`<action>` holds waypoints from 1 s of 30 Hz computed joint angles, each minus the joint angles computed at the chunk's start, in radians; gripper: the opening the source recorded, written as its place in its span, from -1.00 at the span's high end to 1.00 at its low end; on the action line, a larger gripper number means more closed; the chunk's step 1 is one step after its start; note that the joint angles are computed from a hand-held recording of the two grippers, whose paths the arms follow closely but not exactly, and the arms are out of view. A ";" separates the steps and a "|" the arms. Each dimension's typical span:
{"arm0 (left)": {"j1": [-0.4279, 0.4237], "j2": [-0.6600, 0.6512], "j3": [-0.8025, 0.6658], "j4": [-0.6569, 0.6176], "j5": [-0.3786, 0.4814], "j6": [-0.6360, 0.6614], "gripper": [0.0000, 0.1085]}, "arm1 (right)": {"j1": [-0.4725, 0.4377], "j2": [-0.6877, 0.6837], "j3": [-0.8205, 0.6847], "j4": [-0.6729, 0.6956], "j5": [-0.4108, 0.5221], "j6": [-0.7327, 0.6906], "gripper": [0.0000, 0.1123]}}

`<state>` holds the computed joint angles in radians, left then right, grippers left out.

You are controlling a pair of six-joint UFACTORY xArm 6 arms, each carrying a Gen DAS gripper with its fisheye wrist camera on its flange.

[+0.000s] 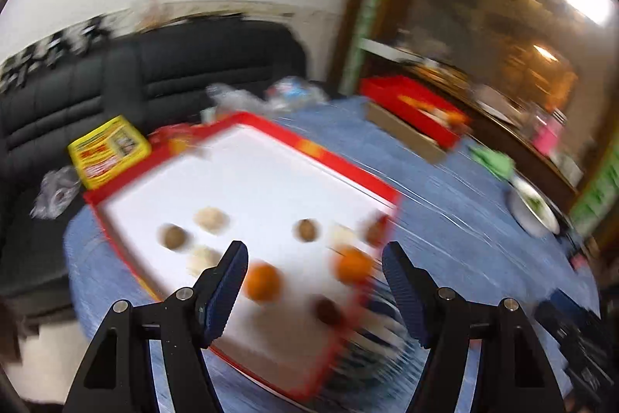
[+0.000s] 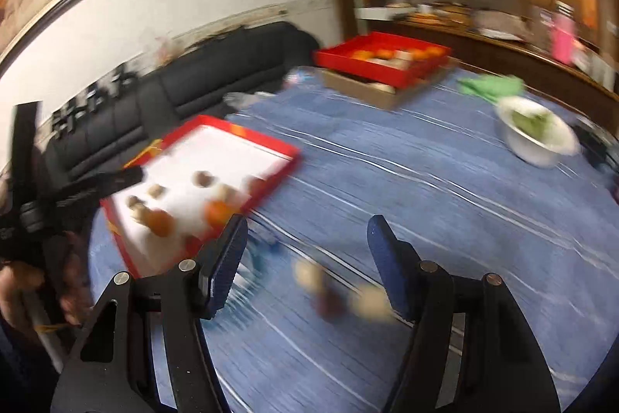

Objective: Organize fruits
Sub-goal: 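Grasp a beige cube with the right tool while the left tool grasps a red date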

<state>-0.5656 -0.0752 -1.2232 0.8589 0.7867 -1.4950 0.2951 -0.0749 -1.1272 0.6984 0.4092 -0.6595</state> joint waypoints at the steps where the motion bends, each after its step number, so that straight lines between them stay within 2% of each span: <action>1: -0.018 0.016 -0.012 -0.002 -0.014 0.021 -0.28 | -0.025 -0.018 0.031 -0.022 -0.002 0.013 -0.16; 6: -0.103 0.135 -0.099 -0.067 -0.037 0.162 -0.28 | -0.125 -0.027 0.099 -0.125 0.039 0.085 -0.15; 11: -0.130 0.197 -0.141 -0.134 -0.026 0.201 -0.28 | -0.129 0.028 0.065 -0.148 0.053 0.070 -0.08; 16: -0.142 0.230 -0.162 -0.157 -0.027 0.210 -0.28 | -0.110 0.080 0.023 -0.239 0.039 0.111 0.24; 18: -0.140 0.243 -0.169 -0.171 -0.039 0.227 -0.28 | -0.106 0.099 0.009 -0.253 0.036 0.109 0.29; 21: -0.135 0.275 -0.200 -0.199 -0.053 0.254 -0.28 | -0.100 0.124 -0.019 -0.270 0.050 0.107 0.55; 27: -0.134 0.343 -0.271 -0.247 -0.067 0.292 -0.28 | -0.099 0.110 -0.006 -0.239 0.037 0.066 0.56; 30: -0.133 0.387 -0.326 -0.290 -0.061 0.324 -0.28 | -0.116 0.062 0.025 -0.174 0.039 0.022 0.56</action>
